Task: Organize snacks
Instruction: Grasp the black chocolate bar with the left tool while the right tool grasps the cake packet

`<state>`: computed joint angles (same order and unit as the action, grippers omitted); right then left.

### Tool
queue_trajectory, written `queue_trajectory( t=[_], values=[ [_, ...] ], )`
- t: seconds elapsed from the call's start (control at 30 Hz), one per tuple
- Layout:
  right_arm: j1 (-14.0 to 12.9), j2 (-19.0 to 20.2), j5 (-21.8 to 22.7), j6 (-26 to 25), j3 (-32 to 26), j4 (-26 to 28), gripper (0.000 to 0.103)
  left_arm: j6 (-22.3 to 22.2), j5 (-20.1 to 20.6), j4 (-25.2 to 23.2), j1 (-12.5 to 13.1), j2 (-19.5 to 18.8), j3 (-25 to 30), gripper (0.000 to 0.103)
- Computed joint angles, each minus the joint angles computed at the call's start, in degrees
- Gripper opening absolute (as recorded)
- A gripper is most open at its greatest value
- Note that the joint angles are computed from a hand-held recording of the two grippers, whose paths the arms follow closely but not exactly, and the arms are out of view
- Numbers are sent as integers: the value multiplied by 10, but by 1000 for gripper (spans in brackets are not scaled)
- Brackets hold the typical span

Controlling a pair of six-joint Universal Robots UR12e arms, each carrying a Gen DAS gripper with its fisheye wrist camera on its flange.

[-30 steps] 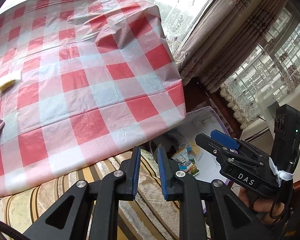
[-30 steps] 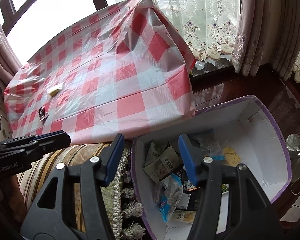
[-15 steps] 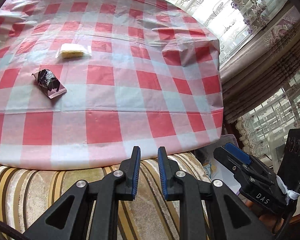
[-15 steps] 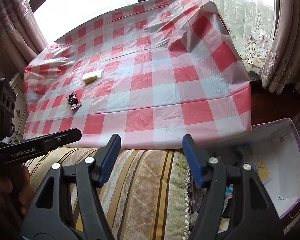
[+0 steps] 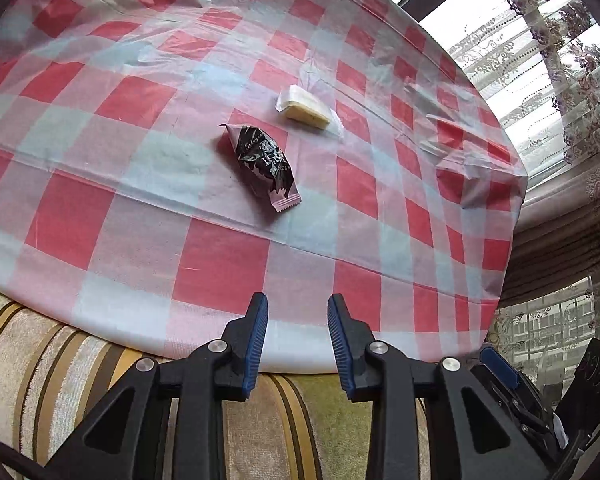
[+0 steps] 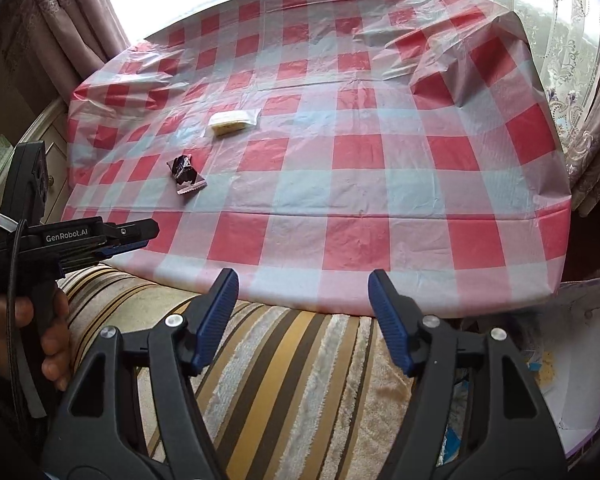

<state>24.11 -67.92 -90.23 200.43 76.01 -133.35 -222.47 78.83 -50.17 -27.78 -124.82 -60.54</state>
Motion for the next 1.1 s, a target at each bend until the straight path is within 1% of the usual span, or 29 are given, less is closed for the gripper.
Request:
queue_trajectory(
  t=[0.07, 0.3, 0.53, 0.6, 0.67, 0.8, 0.9, 0.93, 0.97, 1.0, 1.1],
  values=[
    [0, 6, 4, -2, -7, 4, 71, -2, 3, -5, 3, -4, 5, 34],
    [-4, 25, 24, -9, -31, 13, 71, 8, 39, -22, 11, -33, 48, 34],
    [-11, 41, 37, 2, -51, 23, 72, 27, 39, -58, 17, -69, 105, 35],
    [-13, 47, 38, 5, -58, 28, 73, 38, 42, -64, 16, -79, 121, 36],
    [-14, 53, 38, 8, -67, 34, 74, 49, 48, -67, 15, -87, 135, 44],
    [-16, 66, 38, 8, -86, 42, 75, 93, 88, -95, 7, -111, 180, 45],
    [-15, 80, 29, 3, -107, 49, 75, 153, 130, -131, -1, -134, 225, 45],
    [-15, 85, 26, 3, -115, 51, 75, 169, 143, -140, -3, -139, 235, 43],
    [-15, 91, 24, 2, -123, 53, 75, 177, 155, -145, -5, -142, 240, 36],
    [-15, 98, 22, 2, -133, 53, 76, 180, 165, -148, -6, -142, 240, 33],
    [-10, 122, 2, -11, -169, 51, 81, 180, 155, -128, -2, -132, 219, 33]
  ],
)
